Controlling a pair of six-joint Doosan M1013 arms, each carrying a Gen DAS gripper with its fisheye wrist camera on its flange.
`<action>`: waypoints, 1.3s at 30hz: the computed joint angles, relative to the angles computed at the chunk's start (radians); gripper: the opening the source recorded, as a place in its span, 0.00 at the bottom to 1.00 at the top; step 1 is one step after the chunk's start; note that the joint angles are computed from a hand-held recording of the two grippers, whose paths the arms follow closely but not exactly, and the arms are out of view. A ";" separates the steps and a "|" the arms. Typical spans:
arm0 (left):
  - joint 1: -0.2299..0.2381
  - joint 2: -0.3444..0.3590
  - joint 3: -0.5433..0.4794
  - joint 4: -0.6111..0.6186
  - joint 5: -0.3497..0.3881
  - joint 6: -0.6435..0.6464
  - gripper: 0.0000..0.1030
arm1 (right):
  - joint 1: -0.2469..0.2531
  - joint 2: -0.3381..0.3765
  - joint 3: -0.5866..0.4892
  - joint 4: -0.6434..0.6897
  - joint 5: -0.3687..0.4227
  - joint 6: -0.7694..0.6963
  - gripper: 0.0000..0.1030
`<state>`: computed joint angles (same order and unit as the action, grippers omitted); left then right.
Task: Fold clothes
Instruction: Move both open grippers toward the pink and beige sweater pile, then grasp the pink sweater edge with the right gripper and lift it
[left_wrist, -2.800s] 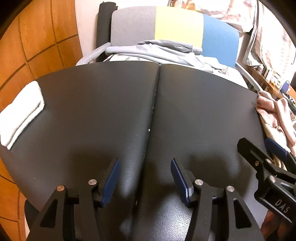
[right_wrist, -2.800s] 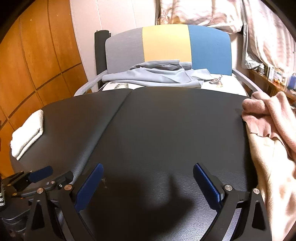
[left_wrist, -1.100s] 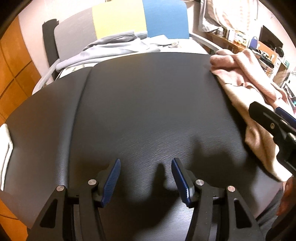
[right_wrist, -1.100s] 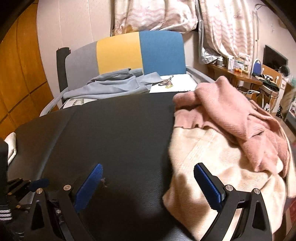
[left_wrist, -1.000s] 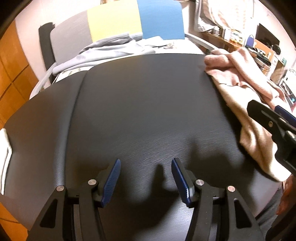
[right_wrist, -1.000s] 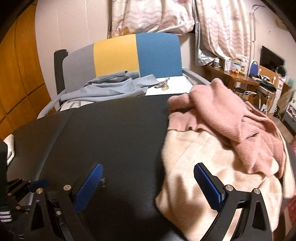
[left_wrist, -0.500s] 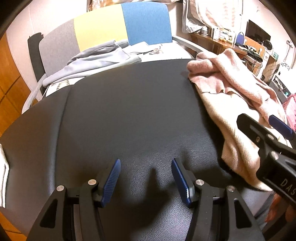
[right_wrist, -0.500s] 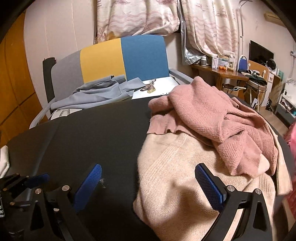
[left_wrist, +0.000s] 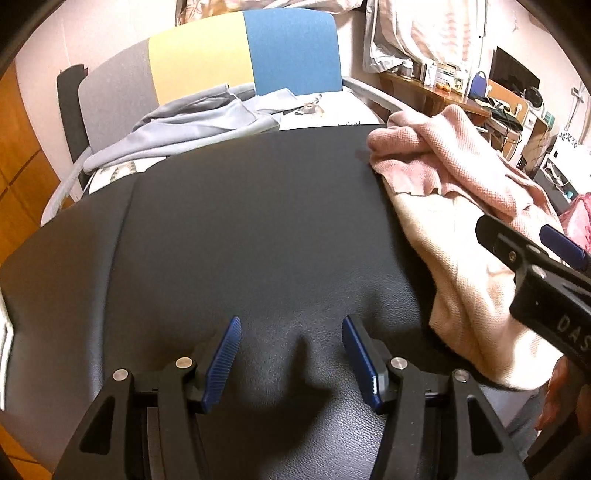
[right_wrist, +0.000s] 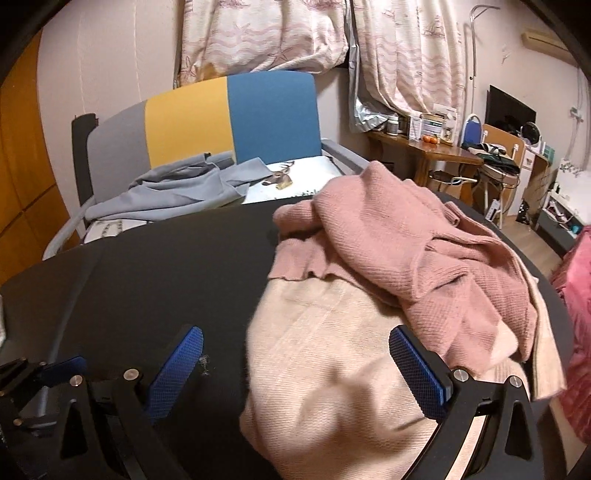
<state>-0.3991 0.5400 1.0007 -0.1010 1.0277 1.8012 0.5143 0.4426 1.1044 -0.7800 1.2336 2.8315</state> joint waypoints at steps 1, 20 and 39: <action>0.002 0.000 0.001 -0.008 0.006 0.001 0.57 | -0.001 0.001 -0.002 0.003 0.010 -0.002 0.99; -0.009 -0.021 0.050 -0.041 -0.001 0.049 0.57 | -0.001 -0.024 0.031 -0.013 0.068 0.006 0.99; -0.011 0.007 0.034 0.000 0.037 0.025 0.57 | -0.145 -0.123 0.151 0.051 -0.096 0.072 1.00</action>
<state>-0.4103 0.5466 1.0345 -0.1008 1.0645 1.8262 0.3696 0.3194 1.2556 -0.7291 1.1373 2.9030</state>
